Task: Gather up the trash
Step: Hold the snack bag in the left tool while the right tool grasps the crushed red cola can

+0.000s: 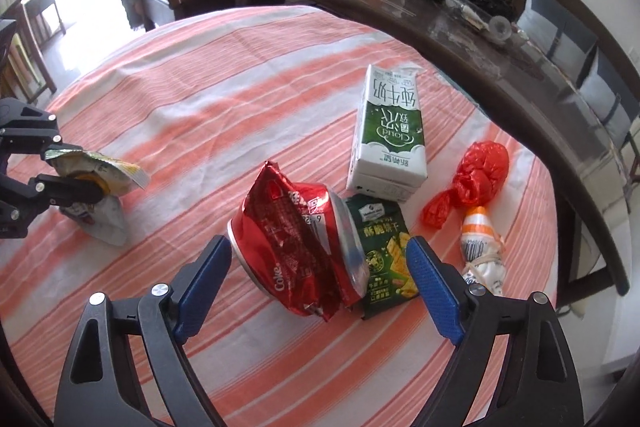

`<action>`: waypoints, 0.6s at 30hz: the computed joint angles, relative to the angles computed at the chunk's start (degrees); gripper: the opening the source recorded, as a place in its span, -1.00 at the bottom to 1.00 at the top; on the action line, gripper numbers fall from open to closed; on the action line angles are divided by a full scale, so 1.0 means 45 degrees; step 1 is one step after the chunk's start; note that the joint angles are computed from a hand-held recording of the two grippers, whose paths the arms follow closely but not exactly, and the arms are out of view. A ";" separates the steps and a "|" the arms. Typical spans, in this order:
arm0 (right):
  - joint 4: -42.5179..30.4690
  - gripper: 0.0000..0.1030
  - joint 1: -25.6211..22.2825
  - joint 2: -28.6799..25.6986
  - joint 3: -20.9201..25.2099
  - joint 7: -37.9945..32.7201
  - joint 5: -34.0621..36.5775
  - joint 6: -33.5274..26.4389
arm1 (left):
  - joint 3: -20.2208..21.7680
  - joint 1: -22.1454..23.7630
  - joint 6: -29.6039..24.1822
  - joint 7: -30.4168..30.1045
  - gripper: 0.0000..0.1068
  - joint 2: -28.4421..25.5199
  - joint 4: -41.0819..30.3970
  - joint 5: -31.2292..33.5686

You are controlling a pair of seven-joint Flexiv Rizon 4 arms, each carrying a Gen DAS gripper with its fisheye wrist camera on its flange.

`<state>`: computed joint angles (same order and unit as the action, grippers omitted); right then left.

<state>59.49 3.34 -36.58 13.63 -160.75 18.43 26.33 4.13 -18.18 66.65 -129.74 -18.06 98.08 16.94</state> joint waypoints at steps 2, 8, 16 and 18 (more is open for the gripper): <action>-0.0418 0.69 -0.0002 -0.0200 0.0033 0.0495 0.0153 -0.0537 | 0.0026 -0.0070 -0.0080 -0.0057 -0.63 0.0000 -0.0076 0.0114; -0.1356 -0.08 -0.0462 -0.0373 0.0121 0.2345 0.1093 -0.2090 | -0.0134 -0.0015 0.0128 -0.0163 -0.63 0.0035 0.0094 -0.0085; -0.0855 -0.08 -0.1940 0.0489 -0.0007 0.3556 0.2560 -0.3407 | -0.0246 -0.0394 0.1085 -0.0703 -0.63 -0.0343 0.0089 -0.1030; -0.0516 -0.08 -0.2211 0.0714 -0.0135 0.3603 0.2725 -0.3483 | 0.0018 -0.0810 0.0818 -0.1314 -0.63 -0.0462 -0.0247 -0.0802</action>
<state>57.17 -6.61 -33.37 13.02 -144.53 30.70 10.66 4.21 -21.82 70.34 -135.66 -20.14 96.96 13.33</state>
